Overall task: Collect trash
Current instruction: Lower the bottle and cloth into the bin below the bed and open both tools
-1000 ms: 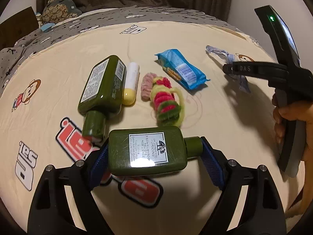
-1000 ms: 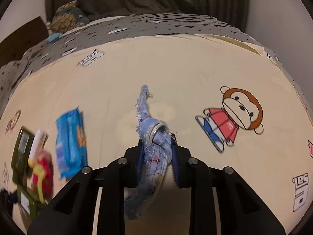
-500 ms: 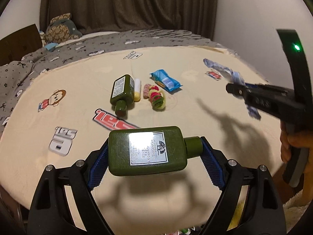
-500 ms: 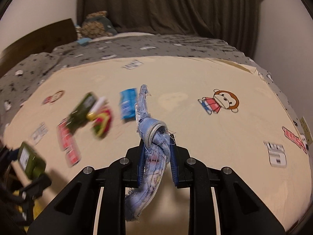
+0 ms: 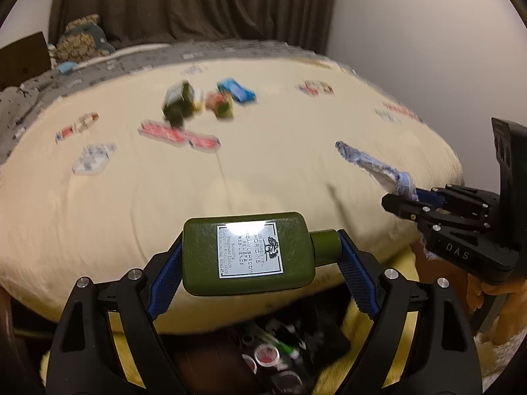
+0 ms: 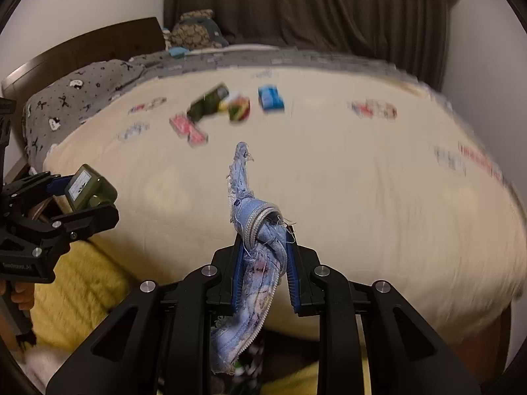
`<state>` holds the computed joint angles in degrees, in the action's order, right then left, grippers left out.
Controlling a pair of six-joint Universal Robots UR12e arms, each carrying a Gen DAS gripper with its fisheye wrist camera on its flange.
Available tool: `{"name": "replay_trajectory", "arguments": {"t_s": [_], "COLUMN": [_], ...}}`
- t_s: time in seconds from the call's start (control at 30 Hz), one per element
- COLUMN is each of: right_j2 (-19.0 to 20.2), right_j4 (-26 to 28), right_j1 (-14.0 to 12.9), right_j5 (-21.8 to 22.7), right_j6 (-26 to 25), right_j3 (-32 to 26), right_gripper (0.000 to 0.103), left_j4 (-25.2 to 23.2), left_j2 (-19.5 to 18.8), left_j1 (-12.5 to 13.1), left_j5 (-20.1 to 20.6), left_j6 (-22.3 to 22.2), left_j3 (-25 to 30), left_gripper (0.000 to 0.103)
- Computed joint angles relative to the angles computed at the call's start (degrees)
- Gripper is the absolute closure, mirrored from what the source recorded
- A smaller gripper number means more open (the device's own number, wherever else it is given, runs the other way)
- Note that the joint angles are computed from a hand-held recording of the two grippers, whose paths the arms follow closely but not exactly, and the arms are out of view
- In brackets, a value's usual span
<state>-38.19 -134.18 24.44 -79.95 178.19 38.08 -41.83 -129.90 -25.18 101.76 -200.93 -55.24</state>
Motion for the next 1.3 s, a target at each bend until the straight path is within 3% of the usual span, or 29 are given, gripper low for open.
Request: {"name": "replay_trajectory", "arguments": {"t_s": [0.13,0.3,0.6,0.77,0.9,1.1,1.17,1.3], "right_j2": [-3.14,-4.37,-3.44,-2.38,-2.06,-1.74,-1.26,-1.49], "right_j4": [-0.68,1.91,10.04,14.99,16.75,16.81,16.92,15.34], "right_j1": [-0.16,-0.26,0.36,0.84,1.07,1.07,0.84,0.52], "right_j5": [0.89,1.42,1.83,2.13,2.34,2.87,3.22,3.87], "right_j6": [2.84,4.09,4.03,3.15,2.62,3.40,3.73,4.27], "right_j3": [7.62,11.22,11.48,10.06,9.60,8.85,7.73,7.54], "right_gripper": [0.080,0.080,0.080,0.080,0.079,0.076,0.075,0.045], "left_j4": [-0.72,-2.14,-10.82,-16.34,-18.55,-19.12,-19.37,-18.21], "left_j2": [0.59,1.11,-0.73,-2.37,-3.09,-2.75,-2.62,-2.37], "left_j1": [-0.31,-0.10,0.62,0.56,0.34,0.64,0.71,0.84], "left_j5": [-2.12,-6.43,-12.66,-14.88,-15.94,-16.83,-17.06,-17.40], "left_j6": [0.04,-1.11,-5.25,-3.94,-2.48,-3.84,-3.86,-4.12], "left_j3": [-2.59,-5.90,-6.01,-4.30,-3.35,-3.98,-4.18,-4.57], "left_gripper": [0.021,0.021,0.021,0.021,0.021,0.021,0.021,0.014]}}
